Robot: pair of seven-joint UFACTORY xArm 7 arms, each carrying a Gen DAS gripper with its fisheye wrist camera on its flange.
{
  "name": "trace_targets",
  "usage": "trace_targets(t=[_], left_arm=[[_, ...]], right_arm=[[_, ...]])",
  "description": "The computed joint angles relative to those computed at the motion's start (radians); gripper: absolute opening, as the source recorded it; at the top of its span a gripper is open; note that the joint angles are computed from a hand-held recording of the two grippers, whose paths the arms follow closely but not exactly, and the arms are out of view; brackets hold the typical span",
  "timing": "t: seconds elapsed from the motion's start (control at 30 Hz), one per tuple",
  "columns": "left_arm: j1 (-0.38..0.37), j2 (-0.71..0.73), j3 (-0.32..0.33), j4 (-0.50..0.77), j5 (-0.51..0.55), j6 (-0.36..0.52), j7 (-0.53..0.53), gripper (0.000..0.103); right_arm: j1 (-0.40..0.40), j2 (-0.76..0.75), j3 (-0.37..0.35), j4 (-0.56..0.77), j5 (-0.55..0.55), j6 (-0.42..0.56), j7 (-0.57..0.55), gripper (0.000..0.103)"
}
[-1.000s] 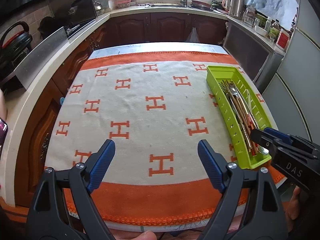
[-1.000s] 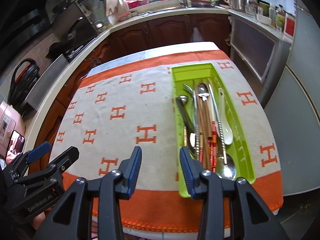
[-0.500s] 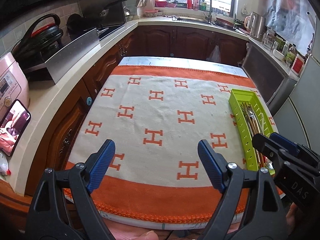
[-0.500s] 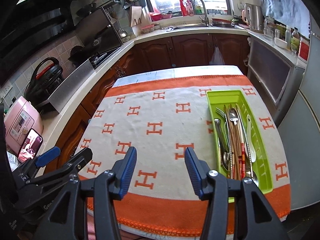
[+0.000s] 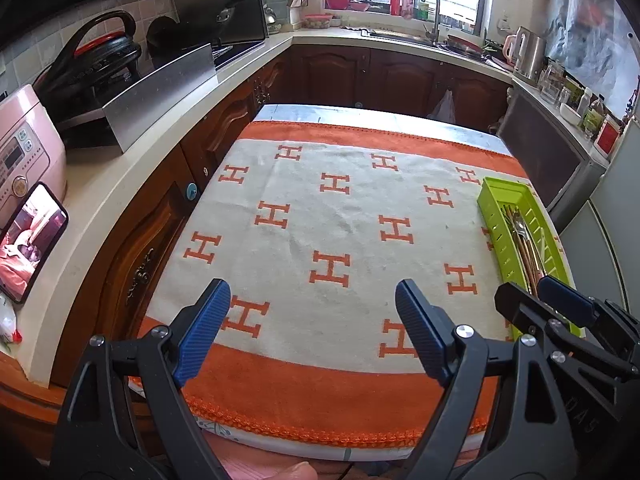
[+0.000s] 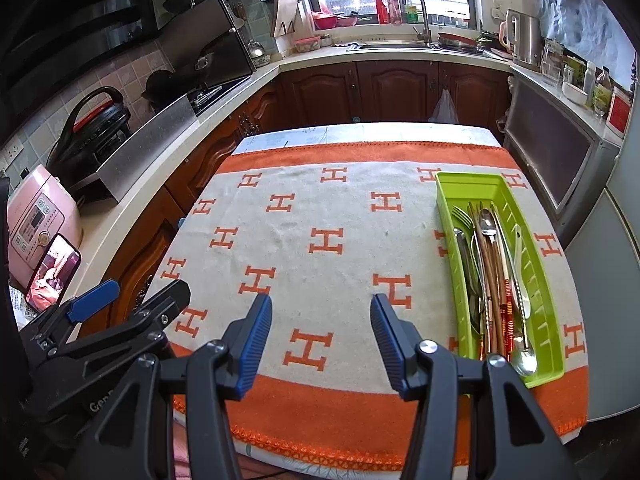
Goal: Organize utensils
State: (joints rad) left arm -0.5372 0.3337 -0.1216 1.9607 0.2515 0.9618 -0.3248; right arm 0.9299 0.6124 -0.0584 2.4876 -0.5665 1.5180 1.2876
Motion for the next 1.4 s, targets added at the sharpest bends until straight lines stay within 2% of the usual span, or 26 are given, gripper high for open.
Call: trace_targets(t=[0.1,0.27,0.5,1.4], left_arm=[[0.005,0.003,0.0,-0.001,-0.009,-0.002,0.002,0.083],[0.006,0.004,0.0,-0.006,-0.012,-0.008,0.004,0.083],[0.006,0.009,0.001,-0.006,-0.011,-0.013,0.006,0.083],[-0.013,0.027,0.004,0.008,-0.002,-0.009,0.002,0.083]], right_arm=[[0.0,0.028,-0.005,0.046,0.007,0.019,-0.009,0.051],[0.003,0.026,-0.013,0.042,0.012,0.016,-0.009,0.051],[-0.01,-0.04,0.011,-0.082,0.001,-0.034,0.041,0.051],[-0.04,-0.097,0.062,-0.185,-0.016,-0.076,0.098,0.051]])
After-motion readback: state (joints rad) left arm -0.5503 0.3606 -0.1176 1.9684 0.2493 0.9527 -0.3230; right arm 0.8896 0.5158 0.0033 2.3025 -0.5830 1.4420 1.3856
